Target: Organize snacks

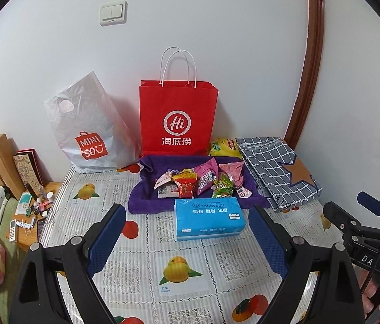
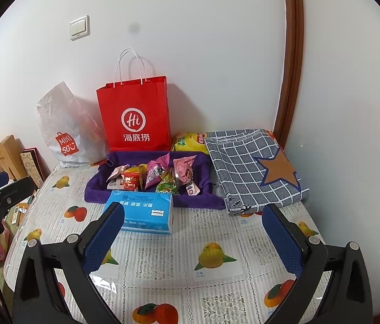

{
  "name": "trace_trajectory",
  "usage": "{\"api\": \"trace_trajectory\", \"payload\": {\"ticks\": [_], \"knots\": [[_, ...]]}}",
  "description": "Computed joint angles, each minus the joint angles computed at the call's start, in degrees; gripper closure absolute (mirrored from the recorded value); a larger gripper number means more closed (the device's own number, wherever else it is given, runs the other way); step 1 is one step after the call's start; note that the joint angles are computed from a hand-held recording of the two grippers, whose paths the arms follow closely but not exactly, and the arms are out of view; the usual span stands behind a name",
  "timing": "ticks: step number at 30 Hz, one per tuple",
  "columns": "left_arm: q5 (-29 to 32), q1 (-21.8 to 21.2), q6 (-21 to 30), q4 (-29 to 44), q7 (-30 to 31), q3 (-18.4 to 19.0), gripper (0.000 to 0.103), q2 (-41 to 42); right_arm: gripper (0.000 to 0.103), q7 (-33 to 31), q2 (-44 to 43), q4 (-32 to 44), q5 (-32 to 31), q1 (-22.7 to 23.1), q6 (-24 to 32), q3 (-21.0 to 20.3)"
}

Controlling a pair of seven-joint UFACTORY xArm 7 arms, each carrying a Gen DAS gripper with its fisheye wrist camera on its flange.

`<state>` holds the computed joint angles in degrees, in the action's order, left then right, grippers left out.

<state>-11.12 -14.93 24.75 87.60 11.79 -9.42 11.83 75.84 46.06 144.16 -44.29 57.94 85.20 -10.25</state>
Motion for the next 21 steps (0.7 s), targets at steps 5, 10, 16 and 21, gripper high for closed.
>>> {"api": "trace_trajectory", "payload": {"ticks": [5,10,16,21], "knots": [[-0.09,0.04,0.1,0.09,0.05,0.02,0.011,-0.02,0.002,0.01,-0.02,-0.06,-0.07,0.05,-0.08,-0.05],[0.02,-0.02,0.05,-0.02,-0.09,0.08,0.011,-0.09,0.002,0.38,-0.62,-1.08,-0.3,0.07,-0.5,0.08],[0.12,-0.07,-0.06,-0.15,-0.24,0.09,0.011,-0.12,0.002,0.54,-0.94,-1.59,-0.59,-0.04,-0.68,0.45],[0.52,-0.12,0.27,0.18,-0.68,0.22,0.011,-0.07,0.002,1.16,-1.71,-2.9,-0.81,-0.09,-1.32,0.62]]}}
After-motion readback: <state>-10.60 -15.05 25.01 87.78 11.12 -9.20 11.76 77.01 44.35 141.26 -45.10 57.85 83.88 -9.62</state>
